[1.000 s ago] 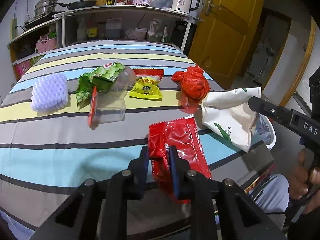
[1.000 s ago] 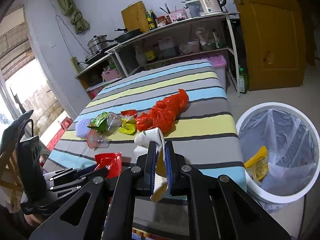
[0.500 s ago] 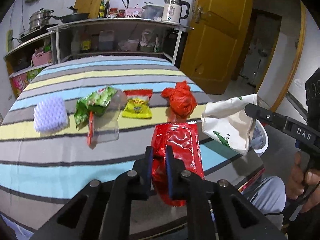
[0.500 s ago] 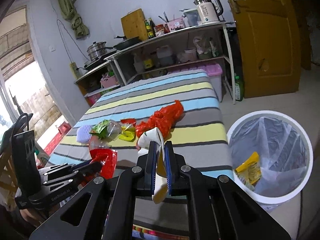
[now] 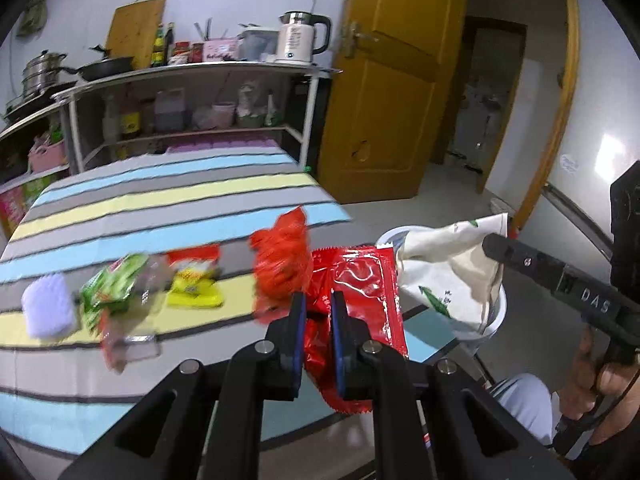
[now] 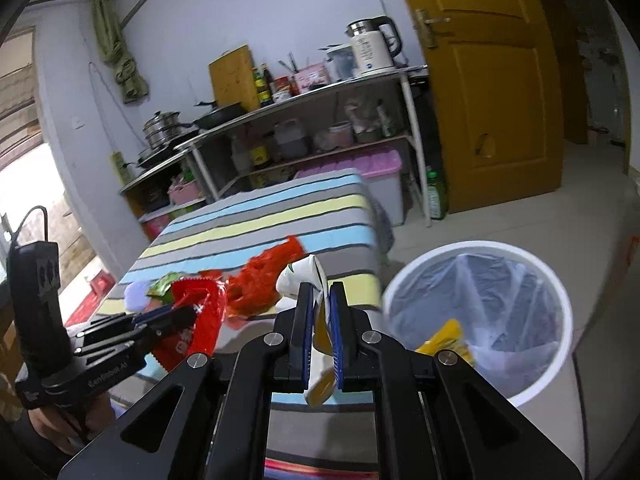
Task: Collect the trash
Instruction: 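Lift the red bag and white paper bag and carry both over the trash bin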
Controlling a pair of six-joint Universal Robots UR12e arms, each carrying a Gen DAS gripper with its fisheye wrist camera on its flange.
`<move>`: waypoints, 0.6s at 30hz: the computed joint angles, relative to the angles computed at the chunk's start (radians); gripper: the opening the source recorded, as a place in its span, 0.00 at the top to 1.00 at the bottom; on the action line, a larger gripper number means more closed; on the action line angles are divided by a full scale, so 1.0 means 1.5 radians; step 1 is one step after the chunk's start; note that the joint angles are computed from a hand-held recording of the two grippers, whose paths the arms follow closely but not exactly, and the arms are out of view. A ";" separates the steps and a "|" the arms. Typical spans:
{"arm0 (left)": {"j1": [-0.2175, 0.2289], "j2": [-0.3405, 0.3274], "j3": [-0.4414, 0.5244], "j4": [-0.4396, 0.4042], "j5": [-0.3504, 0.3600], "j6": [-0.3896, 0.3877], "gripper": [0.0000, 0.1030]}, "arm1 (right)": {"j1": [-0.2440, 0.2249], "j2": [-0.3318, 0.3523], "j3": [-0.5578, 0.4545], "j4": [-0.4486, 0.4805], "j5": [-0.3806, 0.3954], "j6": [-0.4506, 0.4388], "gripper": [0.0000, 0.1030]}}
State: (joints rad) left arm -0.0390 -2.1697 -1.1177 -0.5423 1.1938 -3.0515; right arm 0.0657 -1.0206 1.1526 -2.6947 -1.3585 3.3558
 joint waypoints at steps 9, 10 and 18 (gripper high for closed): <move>-0.021 -0.029 0.052 -0.019 -0.033 0.022 0.88 | -0.019 -0.018 0.030 -0.019 -0.048 0.029 0.92; -0.023 -0.032 0.058 -0.024 -0.036 0.024 0.88 | -0.022 -0.020 0.034 -0.020 -0.055 0.033 0.92; -0.041 -0.062 0.109 -0.060 -0.054 0.046 0.88 | -0.039 -0.026 0.052 -0.019 -0.074 0.059 0.92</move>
State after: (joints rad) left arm -0.1006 -2.2626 -0.9537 -0.6318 1.1125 -2.9825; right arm 0.0067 -1.0598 1.2307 -2.7231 -1.4696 3.4446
